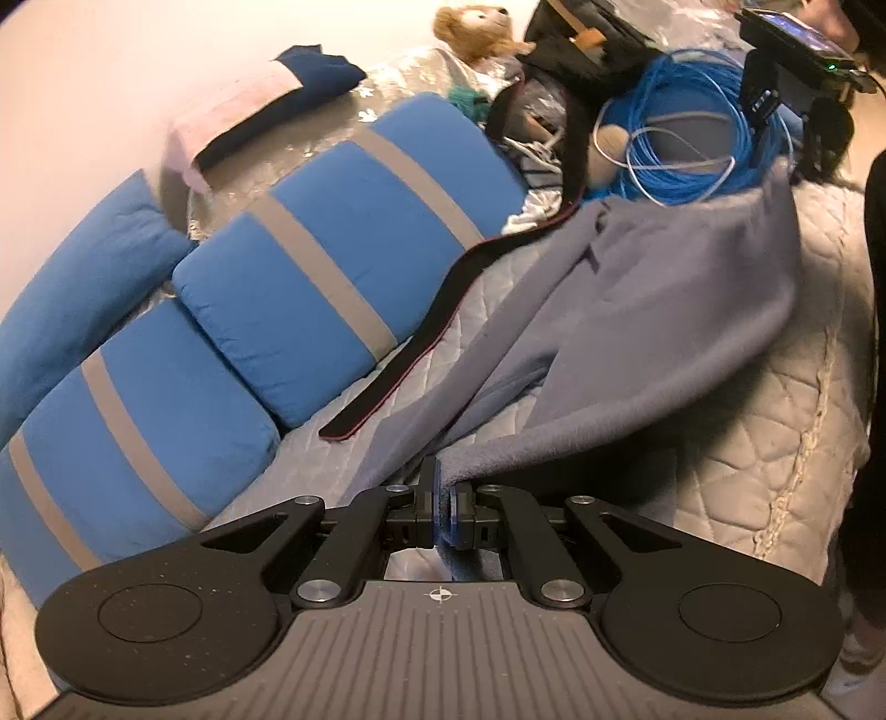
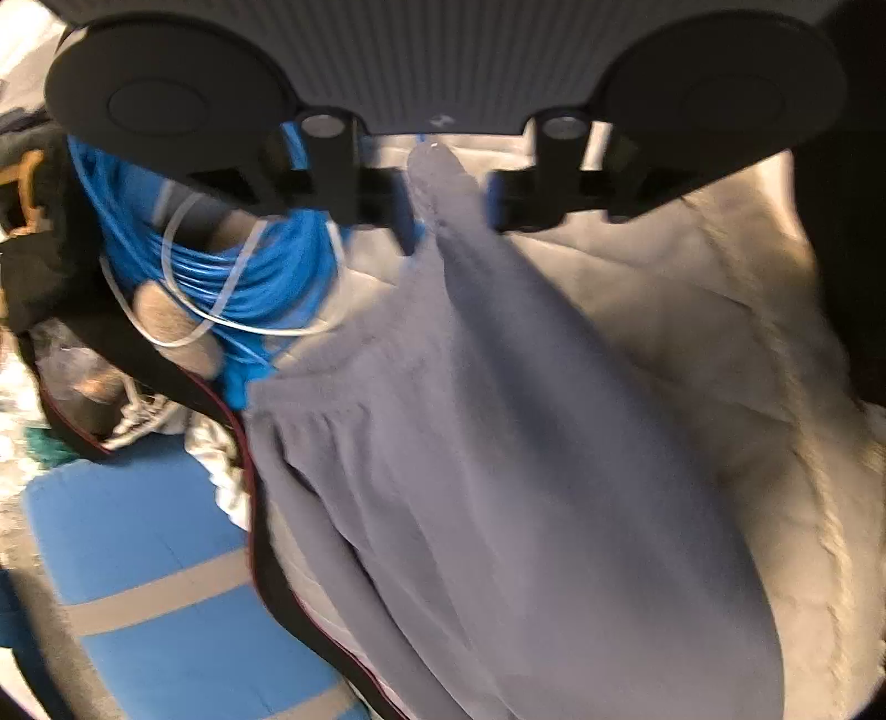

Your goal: Fold clothes

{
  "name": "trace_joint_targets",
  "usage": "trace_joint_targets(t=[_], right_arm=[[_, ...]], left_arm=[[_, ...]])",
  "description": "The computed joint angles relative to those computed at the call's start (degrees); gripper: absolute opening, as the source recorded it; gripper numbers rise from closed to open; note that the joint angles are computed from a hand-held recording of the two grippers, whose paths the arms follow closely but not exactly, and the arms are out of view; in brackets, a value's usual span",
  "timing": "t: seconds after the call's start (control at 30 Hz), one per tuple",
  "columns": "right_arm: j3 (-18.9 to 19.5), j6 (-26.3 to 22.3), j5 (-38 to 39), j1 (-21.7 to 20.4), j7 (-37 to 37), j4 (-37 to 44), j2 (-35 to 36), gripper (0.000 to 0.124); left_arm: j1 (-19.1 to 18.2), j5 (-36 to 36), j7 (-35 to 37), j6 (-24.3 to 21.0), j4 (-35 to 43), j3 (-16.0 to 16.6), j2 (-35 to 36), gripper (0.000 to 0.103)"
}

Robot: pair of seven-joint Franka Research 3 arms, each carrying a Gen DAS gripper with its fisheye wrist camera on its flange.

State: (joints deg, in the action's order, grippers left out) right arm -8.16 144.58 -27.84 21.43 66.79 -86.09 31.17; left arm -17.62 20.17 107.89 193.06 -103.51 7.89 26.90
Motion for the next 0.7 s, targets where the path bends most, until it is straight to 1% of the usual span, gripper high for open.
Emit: trace_joint_targets(t=[0.07,0.1,0.17,0.23,0.27,0.37,0.43,0.47,0.5,0.57,0.63,0.67,0.7], right_arm=[[2.3,0.1,3.5,-0.9,-1.5,-0.3,-1.1,0.074],[3.3,0.3,5.4,-1.2,-2.0,-0.5,-1.7,0.074],[5.7,1.6,9.7,-1.6,-3.5,-1.1,-2.7,0.075],[7.7,5.5,12.8,-0.9,-4.6,-3.1,-4.1,0.077],[7.8,8.0,13.3,0.4,-3.6,-3.9,-4.3,0.080],[6.3,17.3,13.3,5.8,3.5,-4.7,-2.8,0.081],[5.1,23.4,13.2,9.2,6.7,-3.9,-0.6,0.081],[3.6,26.9,12.6,11.5,8.1,-3.1,1.0,0.080],[1.5,30.0,12.1,14.2,9.5,-1.9,3.0,0.079],[-4.6,35.1,11.6,20.2,12.2,1.7,7.7,0.079],[-9.6,37.6,12.8,24.6,13.7,5.9,12.5,0.077],[-12.5,38.3,13.8,26.7,14.5,8.5,15.4,0.071],[-16.1,39.2,14.9,28.8,15.4,11.1,18.4,0.060]], left_arm=[[-0.7,0.0,0.6,1.5,-1.0,0.8,-0.4,0.004],[-0.9,-0.2,1.1,2.1,-1.5,0.9,-0.6,0.004],[0.0,-0.1,2.1,2.4,-1.9,-0.3,-0.9,0.004],[1.6,0.2,2.4,2.5,-2.1,-2.3,-1.0,0.004],[2.2,0.3,2.5,2.6,-2.2,-3.0,-1.1,0.004],[3.7,0.4,2.5,2.9,-2.6,-4.8,-1.3,0.004],[3.8,0.1,2.4,3.0,-3.1,-4.9,-1.5,0.004],[4.0,0.0,2.3,2.9,-3.5,-5.2,-1.6,0.004],[4.8,0.2,2.0,2.7,-3.8,-6.1,-1.8,0.004],[6.7,1.2,1.3,2.4,-4.5,-8.2,-2.2,0.004],[8.1,2.4,0.8,2.6,-5.3,-9.6,-2.4,0.004],[9.2,3.2,0.4,2.7,-5.6,-10.7,-2.4,0.004],[9.7,3.6,0.1,2.9,-5.8,-11.2,-2.4,0.005]])
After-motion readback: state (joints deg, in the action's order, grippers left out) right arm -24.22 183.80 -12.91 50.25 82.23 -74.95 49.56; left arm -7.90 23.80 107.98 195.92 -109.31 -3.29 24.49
